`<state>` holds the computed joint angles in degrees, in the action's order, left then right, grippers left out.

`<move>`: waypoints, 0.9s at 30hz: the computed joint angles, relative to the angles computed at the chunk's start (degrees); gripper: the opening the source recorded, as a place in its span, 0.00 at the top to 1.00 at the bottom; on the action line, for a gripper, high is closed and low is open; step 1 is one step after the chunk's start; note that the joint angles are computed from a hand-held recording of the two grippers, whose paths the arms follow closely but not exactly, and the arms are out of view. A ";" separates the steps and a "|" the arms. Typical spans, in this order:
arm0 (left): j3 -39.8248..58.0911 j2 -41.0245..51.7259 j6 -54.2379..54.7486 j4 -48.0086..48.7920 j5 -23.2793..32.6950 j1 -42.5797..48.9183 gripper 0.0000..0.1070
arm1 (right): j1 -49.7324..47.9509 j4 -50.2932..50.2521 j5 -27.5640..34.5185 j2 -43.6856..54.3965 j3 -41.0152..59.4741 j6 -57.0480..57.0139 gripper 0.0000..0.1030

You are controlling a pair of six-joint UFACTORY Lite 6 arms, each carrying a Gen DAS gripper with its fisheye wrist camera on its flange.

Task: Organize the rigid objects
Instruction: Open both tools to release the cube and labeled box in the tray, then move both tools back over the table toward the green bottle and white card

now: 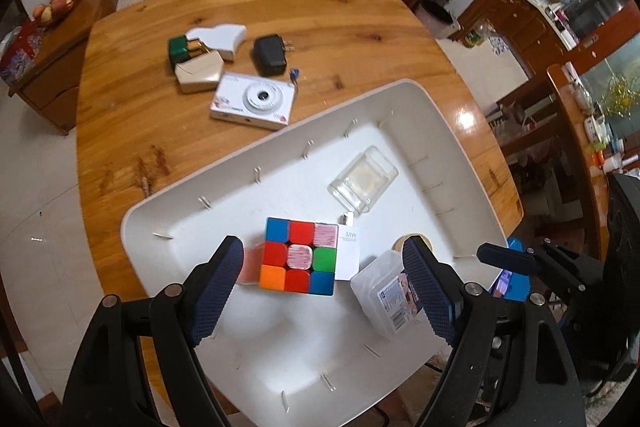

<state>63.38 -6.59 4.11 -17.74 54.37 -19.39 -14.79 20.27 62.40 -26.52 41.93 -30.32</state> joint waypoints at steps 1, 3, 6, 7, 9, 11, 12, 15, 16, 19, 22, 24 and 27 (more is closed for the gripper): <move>0.35 -0.31 -0.06 0.10 0.36 0.43 0.21 | -0.25 0.07 0.11 0.41 0.84 -0.06 0.27; 1.37 -0.53 -0.24 0.41 1.00 1.43 0.21 | -0.50 0.23 0.19 1.71 2.66 -0.09 0.27; 3.43 -0.03 -0.43 0.95 2.05 3.21 0.21 | -0.75 0.24 0.52 4.25 6.64 -0.11 0.27; 4.33 0.32 -0.42 1.04 2.54 3.94 0.21 | -0.76 0.29 0.62 5.60 8.55 -0.09 0.27; 7.32 2.05 -0.57 1.48 3.62 5.43 0.21 | -0.53 0.35 0.69 8.81 12.74 0.06 0.27; 11.20 4.48 -0.61 2.36 4.61 6.86 0.21 | 0.16 -0.02 0.81 12.97 18.25 0.78 0.27; 13.66 6.16 -0.53 2.93 5.14 7.63 0.21 | 0.52 -0.21 0.93 15.17 21.23 1.06 0.27; 23.33 12.98 -0.26 4.82 7.22 10.01 0.21 | 2.42 -2.11 1.11 22.85 31.70 3.09 0.27; 26.73 15.50 -0.24 5.49 8.13 10.60 0.21 | 3.19 -2.79 1.19 25.96 35.88 3.90 0.27; 39.37 24.80 -1.01 7.99 10.55 12.30 0.21 | 5.12 -3.93 2.25 35.38 48.25 5.85 0.27; 50.60 33.68 -1.53 9.07 12.89 13.64 0.21 | 6.99 -4.35 3.74 45.75 61.38 7.39 0.27; 60.56 41.75 -2.36 9.75 15.60 14.34 0.21 | 8.40 -5.30 4.76 52.62 69.89 9.04 0.27; 78.20 55.40 -4.05 10.27 20.97 14.91 0.21 | 10.36 -6.41 7.86 65.00 85.74 11.34 0.27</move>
<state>141.59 48.81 0.06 -7.46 75.34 -4.48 -4.43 13.86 70.26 38.49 127.67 -18.98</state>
